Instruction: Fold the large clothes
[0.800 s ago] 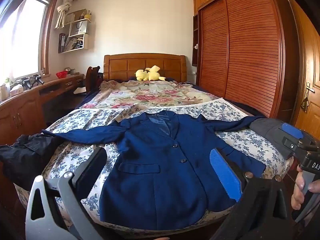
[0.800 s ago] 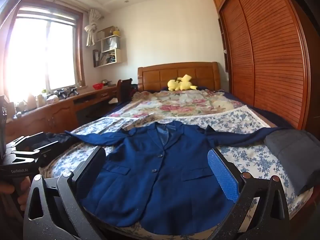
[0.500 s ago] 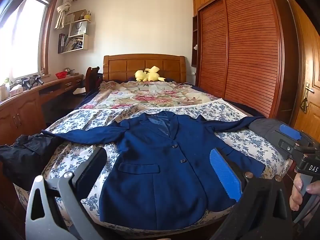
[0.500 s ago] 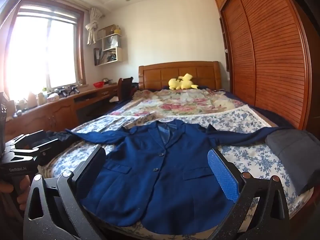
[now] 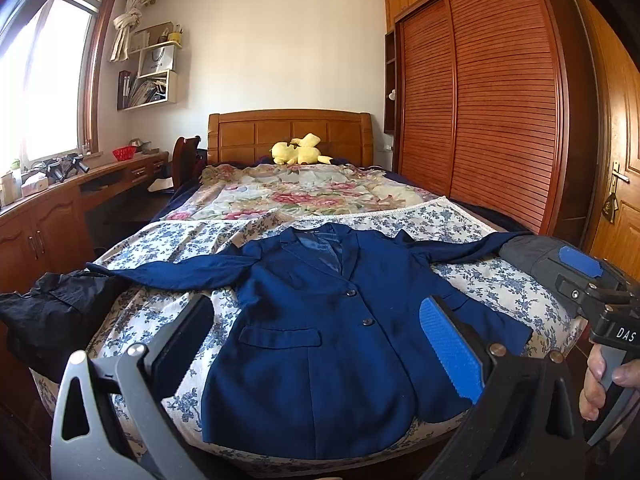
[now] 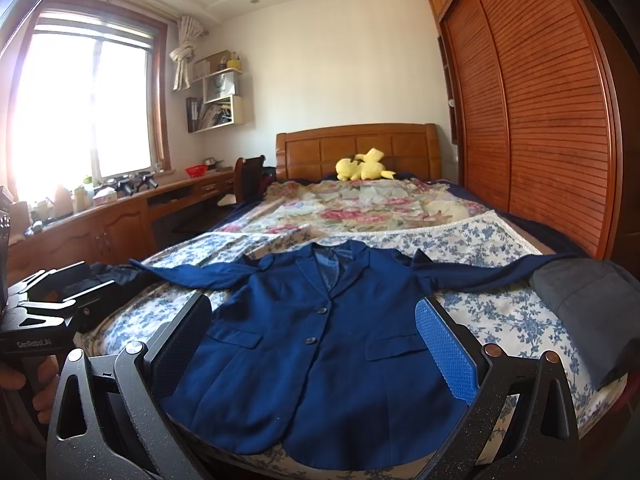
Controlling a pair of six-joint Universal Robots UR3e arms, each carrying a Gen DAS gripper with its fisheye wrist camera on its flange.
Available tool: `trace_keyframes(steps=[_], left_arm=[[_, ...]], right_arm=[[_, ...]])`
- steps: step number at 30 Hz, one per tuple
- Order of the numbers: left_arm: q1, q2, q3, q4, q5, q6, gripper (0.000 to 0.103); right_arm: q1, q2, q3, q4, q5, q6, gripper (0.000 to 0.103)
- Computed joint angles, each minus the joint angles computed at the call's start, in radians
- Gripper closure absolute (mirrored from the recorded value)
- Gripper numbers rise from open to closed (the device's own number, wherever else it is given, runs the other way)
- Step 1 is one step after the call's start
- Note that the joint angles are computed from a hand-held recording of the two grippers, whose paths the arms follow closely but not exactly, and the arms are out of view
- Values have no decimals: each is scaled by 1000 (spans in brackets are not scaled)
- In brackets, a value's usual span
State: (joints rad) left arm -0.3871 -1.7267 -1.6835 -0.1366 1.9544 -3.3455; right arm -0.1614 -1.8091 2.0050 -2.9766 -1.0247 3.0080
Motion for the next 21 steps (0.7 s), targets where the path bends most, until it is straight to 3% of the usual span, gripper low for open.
trace_keyframes(steps=[21], left_arm=[[-33, -3, 34, -22, 38, -8, 0]], right_arm=[[2, 4, -9, -2, 1, 6, 0]])
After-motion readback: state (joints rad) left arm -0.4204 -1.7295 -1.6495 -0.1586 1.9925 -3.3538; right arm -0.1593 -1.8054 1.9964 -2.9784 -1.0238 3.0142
